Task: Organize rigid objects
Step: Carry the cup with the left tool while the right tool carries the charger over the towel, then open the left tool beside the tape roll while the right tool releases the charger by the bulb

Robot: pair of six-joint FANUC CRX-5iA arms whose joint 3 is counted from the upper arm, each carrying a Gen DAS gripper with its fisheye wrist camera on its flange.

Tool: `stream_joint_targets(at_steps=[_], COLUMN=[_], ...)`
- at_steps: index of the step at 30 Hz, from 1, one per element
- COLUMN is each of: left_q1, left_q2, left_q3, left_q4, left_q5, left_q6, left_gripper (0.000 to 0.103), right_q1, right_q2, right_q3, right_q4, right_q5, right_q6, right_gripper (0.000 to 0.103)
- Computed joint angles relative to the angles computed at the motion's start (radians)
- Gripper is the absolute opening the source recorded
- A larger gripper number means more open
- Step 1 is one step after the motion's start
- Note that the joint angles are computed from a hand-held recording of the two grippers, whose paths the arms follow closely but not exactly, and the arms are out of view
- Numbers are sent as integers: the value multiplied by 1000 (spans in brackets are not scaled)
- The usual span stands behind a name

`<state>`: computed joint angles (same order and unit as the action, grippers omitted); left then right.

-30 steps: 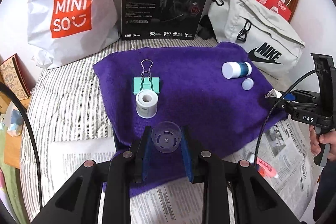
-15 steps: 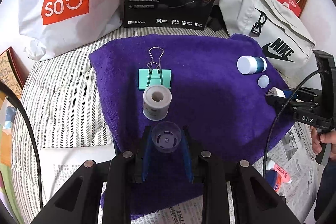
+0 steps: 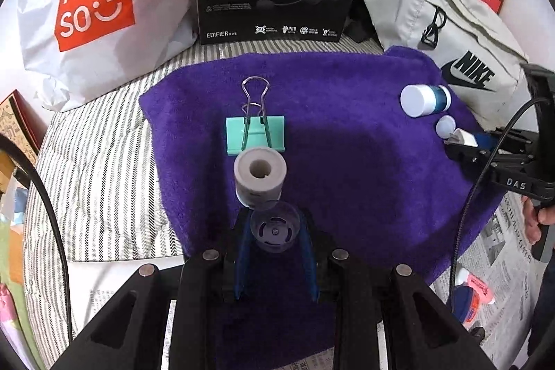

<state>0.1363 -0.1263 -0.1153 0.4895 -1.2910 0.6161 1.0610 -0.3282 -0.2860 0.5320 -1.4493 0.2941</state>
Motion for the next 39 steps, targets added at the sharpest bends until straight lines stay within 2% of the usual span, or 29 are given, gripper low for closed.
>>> stream_joint_targets(at_steps=[3,8,12,16,18,24,29,34,39], left_q1=[-15,-15,-13,-23,-26,6,73,157,168], left_q2=[-15,-12,-17,-42,-56,-100,-169,-228,-269], left_q3=[-4,0,3,-6,-12,-22,-57,-90,-137], left_q4=[-30,-31,-37,-63,-72,-56,-11,62,81], left_q5=[23,16,-5,-7,-5,-38,-65,-147,-184], left_q6=[-1,8,8,10,27,54,4,-67,-73], left_gripper=[26,26,36,44,46,46,46,49,50], right_q1=[-5,-4,-4,31,55,161,263,381,493], right_q2=[1,-4,-14,-17,-29,-78,-103,-125,-146], right_q3=[3,-3,1,7,6,-4,-8,-19,-30], right_q4=[-6,-5,-23,-13,-10,26,53,66,73], right_q5=[2,9,18,-21,-36,-121,-195,-256,-301], right_q6=[9,19,18,-4,-22,-129,-232,-358,-484], right_gripper=[38,39,44,56,56,59,60,60,61])
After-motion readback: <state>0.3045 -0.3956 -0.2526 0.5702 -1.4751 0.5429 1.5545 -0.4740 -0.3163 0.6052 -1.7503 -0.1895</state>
